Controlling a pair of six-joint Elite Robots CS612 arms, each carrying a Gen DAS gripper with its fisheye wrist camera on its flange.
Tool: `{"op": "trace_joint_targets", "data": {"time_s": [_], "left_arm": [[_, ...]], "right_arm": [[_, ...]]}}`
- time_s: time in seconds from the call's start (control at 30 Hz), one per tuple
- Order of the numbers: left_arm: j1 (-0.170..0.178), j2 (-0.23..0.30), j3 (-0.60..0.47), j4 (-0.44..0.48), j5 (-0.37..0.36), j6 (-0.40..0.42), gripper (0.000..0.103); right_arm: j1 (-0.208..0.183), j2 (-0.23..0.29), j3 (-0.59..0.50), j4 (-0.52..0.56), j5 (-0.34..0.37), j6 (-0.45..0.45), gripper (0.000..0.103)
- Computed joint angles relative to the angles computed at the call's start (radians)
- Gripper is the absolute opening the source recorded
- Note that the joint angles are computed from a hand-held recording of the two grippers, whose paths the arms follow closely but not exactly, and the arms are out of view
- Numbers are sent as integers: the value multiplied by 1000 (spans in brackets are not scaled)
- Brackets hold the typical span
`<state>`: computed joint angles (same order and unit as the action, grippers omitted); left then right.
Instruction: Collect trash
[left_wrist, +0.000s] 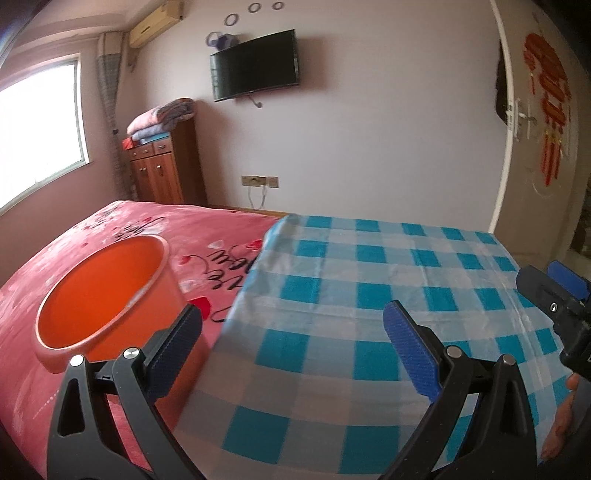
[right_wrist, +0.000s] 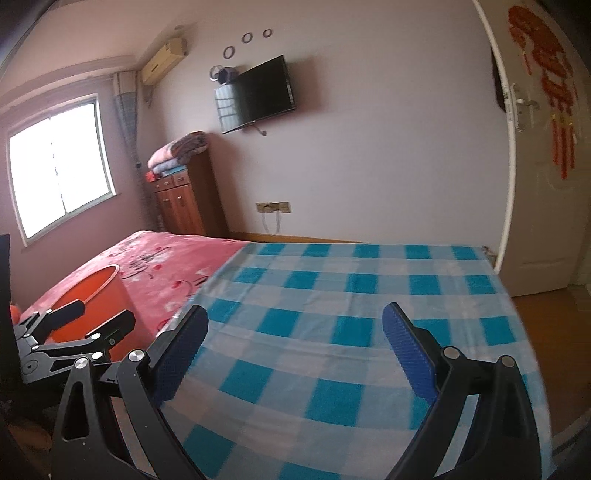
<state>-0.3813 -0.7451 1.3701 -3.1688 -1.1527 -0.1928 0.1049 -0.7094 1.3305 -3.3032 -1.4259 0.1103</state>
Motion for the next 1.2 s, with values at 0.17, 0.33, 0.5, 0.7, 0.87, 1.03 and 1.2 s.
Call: {"op": "trace_joint_targets", "data": {"time_s": [0.17, 0.33, 0.5, 0.7, 0.87, 1.03, 1.2], "left_arm": [[-18, 10, -15, 6, -22, 17, 99], [-34, 21, -29, 10, -44, 34, 99], [-48, 31, -41, 19, -57, 46, 99], [-62, 36, -45, 18, -72, 54, 99], [-71, 40, -46, 18, -82, 61, 99], [-79, 41, -42, 5, -92, 73, 99], [-84, 38, -34, -6, -94, 79, 99]], "right_arm": [[-13, -16, 42, -26, -44, -3, 94], [-22, -27, 75, -48, -94, -3, 94], [-31, -38, 108, -68, -145, -6, 94], [-39, -45, 135, -92, -189, -9, 94], [-43, -50, 155, -106, -224, -13, 94], [-47, -55, 172, -118, -253, -11, 94], [-49, -61, 187, -136, -278, -12, 94]]}}
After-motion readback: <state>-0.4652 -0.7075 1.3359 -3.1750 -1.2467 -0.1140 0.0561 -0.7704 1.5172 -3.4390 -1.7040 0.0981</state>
